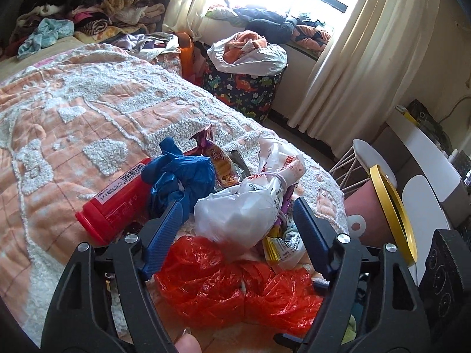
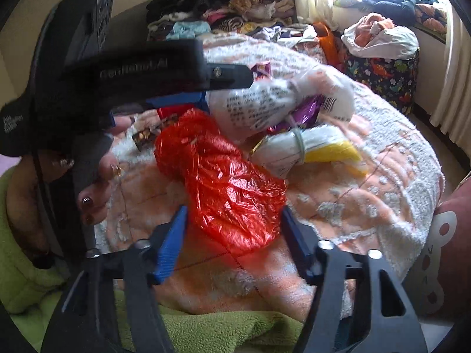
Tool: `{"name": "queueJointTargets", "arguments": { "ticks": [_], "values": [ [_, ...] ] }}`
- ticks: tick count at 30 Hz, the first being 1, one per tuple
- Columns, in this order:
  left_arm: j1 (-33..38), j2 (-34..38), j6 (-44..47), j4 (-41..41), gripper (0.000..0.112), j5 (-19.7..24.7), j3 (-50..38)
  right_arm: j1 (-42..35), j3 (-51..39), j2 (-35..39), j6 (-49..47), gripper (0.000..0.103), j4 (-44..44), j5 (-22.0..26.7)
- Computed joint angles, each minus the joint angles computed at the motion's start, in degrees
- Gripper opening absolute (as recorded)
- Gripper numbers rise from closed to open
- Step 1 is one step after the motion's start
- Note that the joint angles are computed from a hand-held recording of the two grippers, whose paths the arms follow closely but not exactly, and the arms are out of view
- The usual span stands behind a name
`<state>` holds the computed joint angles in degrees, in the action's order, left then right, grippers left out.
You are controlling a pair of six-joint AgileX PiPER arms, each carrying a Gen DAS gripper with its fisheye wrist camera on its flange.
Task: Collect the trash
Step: 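Close the right tool on the red plastic bag while the left tool grasps the white plastic bag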
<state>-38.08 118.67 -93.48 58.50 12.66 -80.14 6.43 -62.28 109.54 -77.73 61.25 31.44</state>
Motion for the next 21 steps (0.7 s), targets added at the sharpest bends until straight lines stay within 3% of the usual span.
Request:
{"name": "queueJointTargets", "arguments": {
  "ticks": [1,6,15,21],
  "values": [
    [0.1,0.1,0.2,-0.4,0.065,-0.3,0.0,0.1,-0.1,0.3,0.1,0.038,-0.4,0.0],
    [0.1,0.8,2.7,-3.3,0.055,-0.4,-0.4,-1.0,2.2,-0.7,-6.8,0.021,4.8,1.2],
    [-0.2,1.1,4.7,-5.3,0.043,0.2,-0.9,-2.2,5.3,-3.3,-12.9,0.016,9.0,1.7],
    [-0.8,0.6,2.6,-2.5,0.034,0.7,-0.9,-1.8,8.3,-5.5,-17.4,0.014,12.6,0.5]
  ]
}}
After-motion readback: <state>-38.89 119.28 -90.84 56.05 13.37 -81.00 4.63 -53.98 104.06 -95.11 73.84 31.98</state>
